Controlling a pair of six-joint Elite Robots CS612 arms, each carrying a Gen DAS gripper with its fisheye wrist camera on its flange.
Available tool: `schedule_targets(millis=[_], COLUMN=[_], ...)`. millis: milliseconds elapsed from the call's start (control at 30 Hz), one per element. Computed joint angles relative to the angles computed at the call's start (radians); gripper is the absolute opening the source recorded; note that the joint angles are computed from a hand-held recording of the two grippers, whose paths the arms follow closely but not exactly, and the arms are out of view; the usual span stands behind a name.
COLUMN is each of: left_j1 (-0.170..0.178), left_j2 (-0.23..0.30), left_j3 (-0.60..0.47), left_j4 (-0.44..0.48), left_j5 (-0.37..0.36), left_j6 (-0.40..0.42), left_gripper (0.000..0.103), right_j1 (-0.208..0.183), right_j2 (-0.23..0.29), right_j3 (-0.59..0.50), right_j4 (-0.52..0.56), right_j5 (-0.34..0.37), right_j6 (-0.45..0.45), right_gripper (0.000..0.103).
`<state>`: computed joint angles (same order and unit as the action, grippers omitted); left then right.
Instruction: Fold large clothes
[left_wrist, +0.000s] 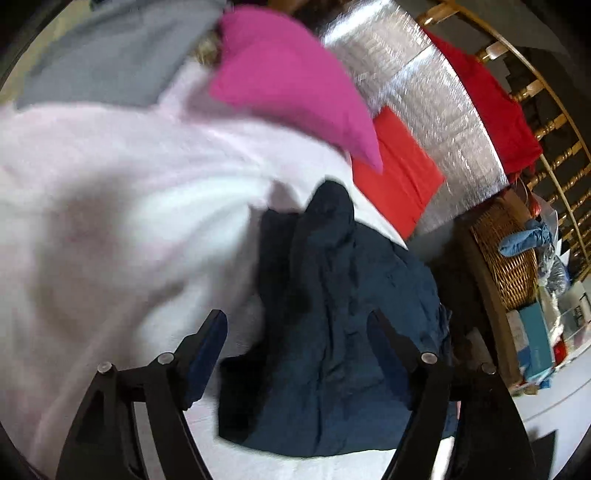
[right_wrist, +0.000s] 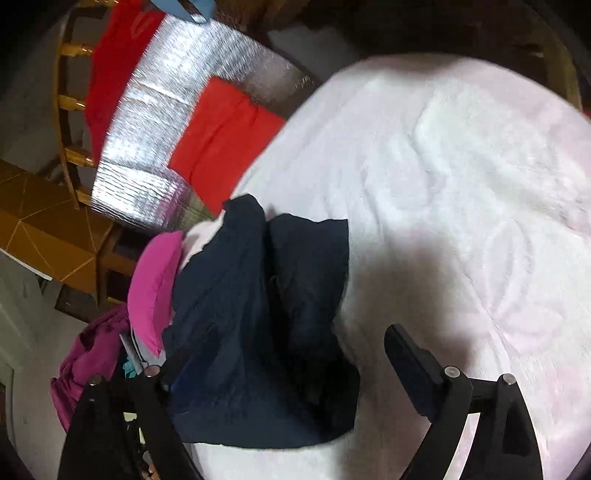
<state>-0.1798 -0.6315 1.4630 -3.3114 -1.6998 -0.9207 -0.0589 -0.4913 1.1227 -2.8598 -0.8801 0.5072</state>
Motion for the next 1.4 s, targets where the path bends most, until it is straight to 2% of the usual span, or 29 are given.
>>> schedule_targets(millis=[133, 233, 267, 333, 367, 433, 500, 567, 667, 733, 833, 933, 1000, 1067, 1100, 1133, 1167, 1233, 1300, 1333, 1400], left_j1=[0.011, 0.018, 0.021, 0.026, 0.029, 0.032, 0.036, 0.034, 0.027, 0.024, 0.022, 0.018, 0.018, 0.014, 0.011, 0.01, 0.011, 0.005, -0.008, -0.016, -0.036], left_j2=[0.049, 0.077, 0.085, 0.103, 0.114, 0.129, 0.15, 0.155, 0.147, 0.142, 0.125, 0.101, 0.097, 0.094, 0.09, 0.09, 0.087, 0.061, 0.026, 0.004, -0.037], left_j3=[-0.084, -0.125, -0.136, -0.161, -0.173, -0.187, -0.205, -0.209, -0.202, -0.197, -0.171, -0.141, -0.14, -0.153, -0.156, -0.157, -0.156, -0.129, -0.092, -0.068, -0.011], left_j4=[0.093, 0.122, 0.132, 0.14, 0.135, 0.117, 0.077, 0.056, 0.044, 0.023, -0.066, -0.104, -0.049, 0.094, 0.166, 0.196, 0.199, 0.192, 0.157, 0.142, 0.075], left_j5=[-0.095, -0.16, -0.181, -0.227, -0.258, -0.276, -0.297, -0.291, -0.261, -0.25, -0.24, -0.214, -0.202, -0.162, -0.137, -0.132, -0.134, -0.099, -0.011, 0.037, 0.134], left_j6=[-0.011, -0.057, -0.06, -0.071, -0.084, -0.11, -0.169, -0.196, -0.186, -0.188, -0.192, -0.17, -0.167, -0.153, -0.162, -0.172, -0.182, -0.183, -0.148, -0.13, -0.092], left_gripper=[0.079, 0.079, 0.079, 0.079, 0.079, 0.078, 0.076, 0.061, 0.041, 0.031, 0.027, 0.027, 0.029, 0.042, 0.054, 0.06, 0.06, 0.061, 0.065, 0.066, 0.07], right_j1=[0.017, 0.026, 0.03, 0.04, 0.041, 0.053, 0.073, 0.087, 0.091, 0.096, 0.101, 0.104, 0.099, 0.106, 0.105, 0.099, 0.093, 0.079, 0.066, 0.056, 0.039], right_j2=[0.056, 0.098, 0.11, 0.12, 0.131, 0.139, 0.136, 0.125, 0.115, 0.094, 0.056, 0.045, 0.055, 0.072, 0.08, 0.082, 0.077, 0.054, 0.024, -0.002, -0.034], right_j3=[-0.12, -0.191, -0.213, -0.233, -0.249, -0.278, -0.293, -0.282, -0.265, -0.234, -0.173, -0.134, -0.132, -0.149, -0.156, -0.151, -0.137, -0.093, -0.041, 0.008, 0.071], right_j4=[0.197, 0.269, 0.298, 0.274, 0.27, 0.313, 0.34, 0.328, 0.255, 0.171, 0.006, -0.112, -0.079, 0.017, 0.042, 0.037, 0.023, -0.032, -0.086, -0.147, -0.221], right_j5=[0.016, 0.064, 0.076, 0.072, 0.111, 0.103, 0.037, -0.027, -0.048, -0.07, -0.088, -0.105, -0.098, -0.151, -0.154, -0.138, -0.126, -0.102, -0.107, -0.109, -0.106], right_j6=[-0.09, -0.116, -0.128, -0.144, -0.139, -0.161, -0.217, -0.245, -0.167, -0.148, -0.13, -0.112, -0.088, -0.106, -0.096, -0.063, -0.018, 0.05, 0.065, 0.075, 0.08], right_gripper=[0.093, 0.093, 0.096, 0.101, 0.101, 0.1, 0.093, 0.07, 0.045, 0.038, 0.035, 0.034, 0.034, 0.037, 0.041, 0.052, 0.062, 0.064, 0.071, 0.076, 0.078])
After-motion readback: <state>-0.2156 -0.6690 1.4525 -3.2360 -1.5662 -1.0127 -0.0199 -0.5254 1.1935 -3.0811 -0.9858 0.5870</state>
